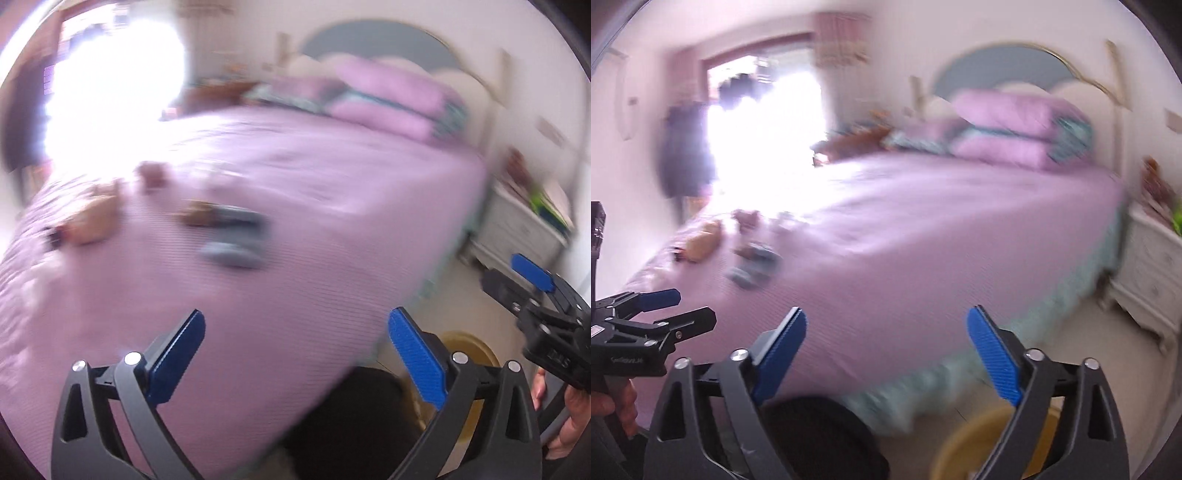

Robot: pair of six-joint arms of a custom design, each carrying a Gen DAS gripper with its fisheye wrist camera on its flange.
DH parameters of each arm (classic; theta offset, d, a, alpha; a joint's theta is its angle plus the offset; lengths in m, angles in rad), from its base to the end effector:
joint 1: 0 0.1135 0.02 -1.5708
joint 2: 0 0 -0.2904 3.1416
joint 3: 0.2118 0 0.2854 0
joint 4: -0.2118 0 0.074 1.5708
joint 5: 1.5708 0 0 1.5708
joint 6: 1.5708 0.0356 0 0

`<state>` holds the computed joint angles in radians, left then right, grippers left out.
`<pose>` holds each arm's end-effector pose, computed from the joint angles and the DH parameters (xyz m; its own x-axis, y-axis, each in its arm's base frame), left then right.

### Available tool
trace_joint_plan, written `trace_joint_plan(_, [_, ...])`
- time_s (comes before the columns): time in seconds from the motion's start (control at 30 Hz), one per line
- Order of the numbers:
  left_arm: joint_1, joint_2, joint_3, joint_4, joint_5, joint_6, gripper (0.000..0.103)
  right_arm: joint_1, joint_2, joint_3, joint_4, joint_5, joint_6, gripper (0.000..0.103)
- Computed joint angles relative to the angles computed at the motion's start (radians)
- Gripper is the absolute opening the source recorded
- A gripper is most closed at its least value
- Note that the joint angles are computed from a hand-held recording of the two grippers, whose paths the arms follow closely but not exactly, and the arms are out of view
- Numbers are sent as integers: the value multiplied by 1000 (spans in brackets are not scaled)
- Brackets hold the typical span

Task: Collect trash
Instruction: 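Swing both grippers back toward the bed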

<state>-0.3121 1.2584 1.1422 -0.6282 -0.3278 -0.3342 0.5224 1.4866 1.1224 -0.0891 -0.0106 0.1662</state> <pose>0.2834 -0.0794 0.3441 -0.6306 -0.1229 -0.7664 -0.1498 0.9881 -0.0352 0.3258 0.1880 0.3115 -0.4582 -0.0729 -0.8859 -0.4374 0.8861 0.1533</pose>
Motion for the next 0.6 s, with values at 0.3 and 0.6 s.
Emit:
trace_joint_plan(0.3, [289, -223, -65, -52, -59, 38, 99, 187, 148, 236, 2, -54, -62, 95])
trace_joint_plan(0.6, [599, -290, -148, -18, 111, 58, 99, 275, 278, 394, -59, -79, -77, 95])
